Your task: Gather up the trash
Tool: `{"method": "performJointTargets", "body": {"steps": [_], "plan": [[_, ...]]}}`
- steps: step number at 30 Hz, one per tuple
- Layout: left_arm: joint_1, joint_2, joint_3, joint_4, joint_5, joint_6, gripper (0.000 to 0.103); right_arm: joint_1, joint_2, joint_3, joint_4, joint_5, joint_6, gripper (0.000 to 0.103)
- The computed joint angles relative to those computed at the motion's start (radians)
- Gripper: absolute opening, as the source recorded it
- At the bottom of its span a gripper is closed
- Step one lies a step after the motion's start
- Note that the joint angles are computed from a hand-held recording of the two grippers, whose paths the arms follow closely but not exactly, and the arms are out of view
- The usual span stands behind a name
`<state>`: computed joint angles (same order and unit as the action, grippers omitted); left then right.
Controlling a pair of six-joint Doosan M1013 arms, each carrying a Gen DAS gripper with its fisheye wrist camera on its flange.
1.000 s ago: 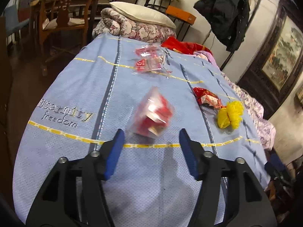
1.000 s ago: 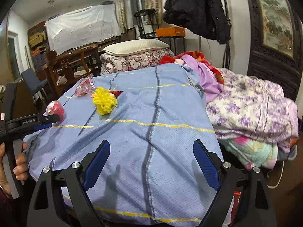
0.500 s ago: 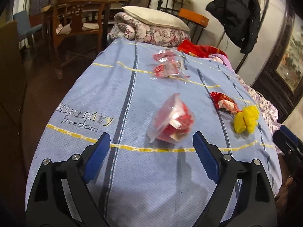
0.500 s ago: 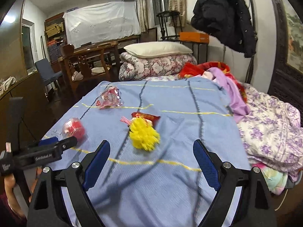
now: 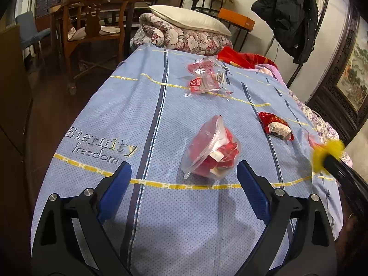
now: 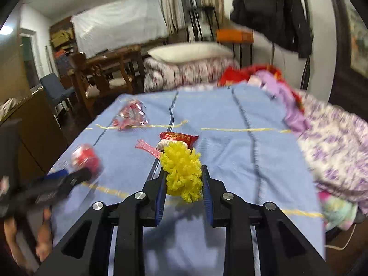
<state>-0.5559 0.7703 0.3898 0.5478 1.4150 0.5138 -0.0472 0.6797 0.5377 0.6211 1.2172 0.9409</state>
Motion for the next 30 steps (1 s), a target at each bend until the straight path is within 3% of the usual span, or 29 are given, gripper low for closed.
{"method": "performJointTargets", "body": {"steps": [2, 5, 8, 14, 23, 25, 27, 29, 30], "plan": [[-0.002, 0.001, -0.001, 0.002, 0.005, -0.002, 0.090, -0.022, -0.065, 0.123, 0.019, -0.074, -0.068, 0.029], [-0.004, 0.002, -0.004, 0.006, 0.009, -0.007, 0.090, -0.041, -0.098, 0.199, 0.004, -0.109, -0.092, 0.030], [-0.006, 0.008, -0.015, 0.014, 0.018, -0.009, 0.090, -0.050, -0.079, 0.176, -0.001, -0.074, -0.060, 0.030], [-0.007, 0.011, -0.022, 0.023, 0.009, -0.031, 0.090, -0.052, -0.092, 0.208, 0.035, -0.095, -0.119, 0.033], [-0.005, 0.088, -0.176, 0.017, 0.073, 0.022, 0.089, -0.056, -0.078, 0.187, 0.044, -0.066, -0.083, 0.043], [0.000, 0.082, -0.163, 0.000, 0.060, 0.015, 0.082, -0.058, -0.071, 0.175, 0.048, -0.053, -0.068, 0.045], [0.005, 0.090, -0.177, -0.026, 0.066, 0.039, 0.059, -0.058, -0.063, 0.164, 0.048, -0.041, -0.055, 0.045], [-0.001, 0.119, -0.234, -0.011, 0.097, 0.092, 0.043, -0.057, -0.058, 0.154, 0.048, -0.030, -0.041, 0.045], [-0.004, 0.126, -0.249, -0.003, 0.106, 0.107, 0.042, -0.058, -0.054, 0.147, 0.050, -0.022, -0.032, 0.045]]}}
